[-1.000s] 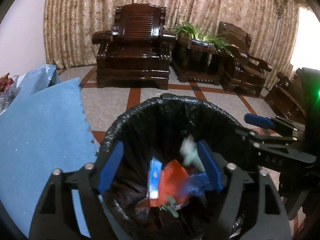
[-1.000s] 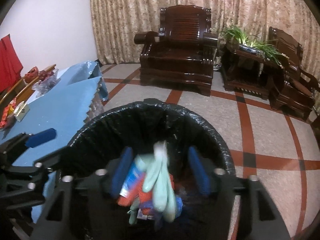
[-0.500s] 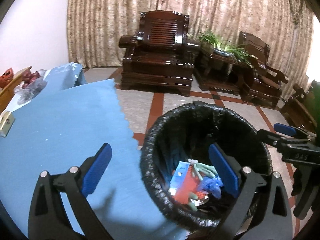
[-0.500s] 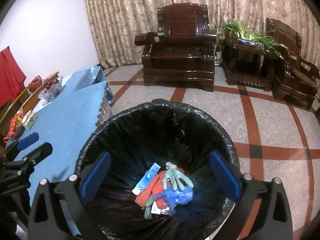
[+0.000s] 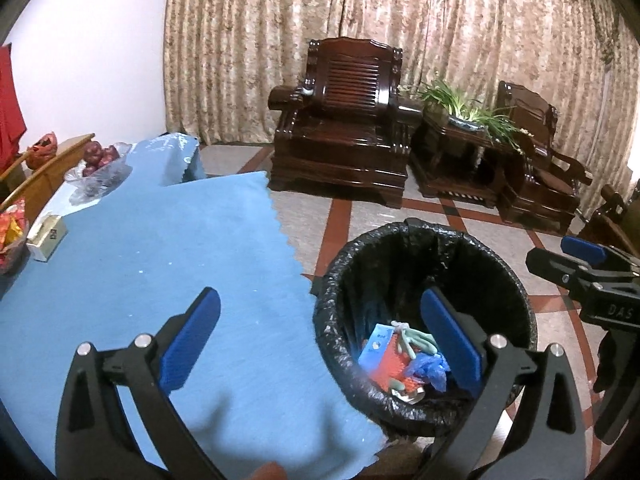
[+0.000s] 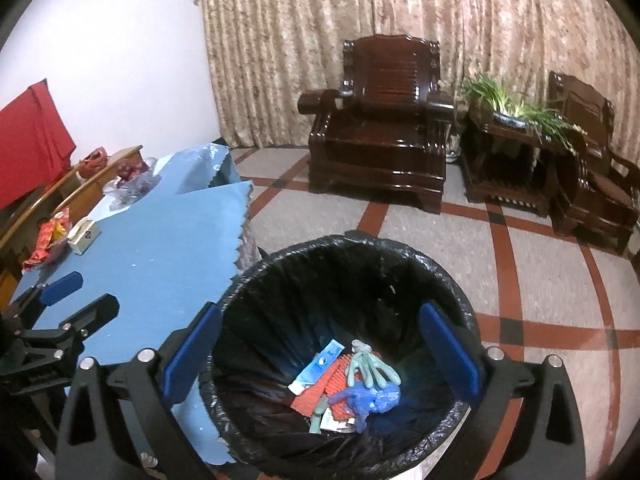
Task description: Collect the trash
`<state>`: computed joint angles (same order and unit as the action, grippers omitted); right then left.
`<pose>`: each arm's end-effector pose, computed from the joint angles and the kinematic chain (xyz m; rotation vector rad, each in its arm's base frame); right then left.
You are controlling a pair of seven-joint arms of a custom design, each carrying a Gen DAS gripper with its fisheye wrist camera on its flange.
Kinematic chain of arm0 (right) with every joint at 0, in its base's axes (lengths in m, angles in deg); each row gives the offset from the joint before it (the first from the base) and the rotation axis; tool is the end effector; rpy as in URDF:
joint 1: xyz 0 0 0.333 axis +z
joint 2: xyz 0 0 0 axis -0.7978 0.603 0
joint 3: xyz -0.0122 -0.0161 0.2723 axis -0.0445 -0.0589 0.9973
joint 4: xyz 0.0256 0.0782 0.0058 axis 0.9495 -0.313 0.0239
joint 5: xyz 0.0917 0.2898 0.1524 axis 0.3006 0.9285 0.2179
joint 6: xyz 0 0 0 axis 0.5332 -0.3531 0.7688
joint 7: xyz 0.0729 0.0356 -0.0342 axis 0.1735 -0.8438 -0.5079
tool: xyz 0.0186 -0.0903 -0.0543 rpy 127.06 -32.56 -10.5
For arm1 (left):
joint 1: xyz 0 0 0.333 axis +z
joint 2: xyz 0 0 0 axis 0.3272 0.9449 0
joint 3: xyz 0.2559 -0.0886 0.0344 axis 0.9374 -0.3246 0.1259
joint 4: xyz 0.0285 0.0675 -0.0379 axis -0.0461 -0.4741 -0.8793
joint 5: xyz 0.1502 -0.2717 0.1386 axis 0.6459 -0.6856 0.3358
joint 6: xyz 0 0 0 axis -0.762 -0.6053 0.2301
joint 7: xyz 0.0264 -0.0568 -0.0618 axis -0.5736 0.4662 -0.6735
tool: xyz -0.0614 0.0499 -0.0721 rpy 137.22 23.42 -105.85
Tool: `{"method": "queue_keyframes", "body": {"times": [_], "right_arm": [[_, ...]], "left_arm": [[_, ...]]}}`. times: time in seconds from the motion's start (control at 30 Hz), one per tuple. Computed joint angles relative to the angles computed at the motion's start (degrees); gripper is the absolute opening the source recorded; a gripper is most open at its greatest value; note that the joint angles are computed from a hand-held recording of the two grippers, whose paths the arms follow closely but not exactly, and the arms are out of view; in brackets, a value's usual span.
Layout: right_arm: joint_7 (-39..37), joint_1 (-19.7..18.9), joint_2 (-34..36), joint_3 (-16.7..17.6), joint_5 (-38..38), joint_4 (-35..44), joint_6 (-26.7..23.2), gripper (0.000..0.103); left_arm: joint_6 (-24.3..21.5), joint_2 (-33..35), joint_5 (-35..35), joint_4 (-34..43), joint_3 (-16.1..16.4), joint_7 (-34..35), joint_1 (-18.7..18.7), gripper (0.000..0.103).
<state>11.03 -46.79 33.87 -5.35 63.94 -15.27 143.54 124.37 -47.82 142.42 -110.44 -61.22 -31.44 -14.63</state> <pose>0.6341 0.1771 0.4025 -1.8319 1.3966 -0.5204 0.5669 -0.3837 0.3878 -1.7560 1.5840 -0.8257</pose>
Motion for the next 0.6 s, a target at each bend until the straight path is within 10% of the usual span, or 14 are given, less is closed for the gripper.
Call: {"method": "queue_keyframes", "body": {"times": [0.6], "right_arm": [[-9.58,-4.49,-8.76,8.23,6.8,-8.8,3.2,0.097]], "left_arm": [[-7.58,-10.27,9.29,-8.76,-4.59,-8.98,0.15,0.098]]}}
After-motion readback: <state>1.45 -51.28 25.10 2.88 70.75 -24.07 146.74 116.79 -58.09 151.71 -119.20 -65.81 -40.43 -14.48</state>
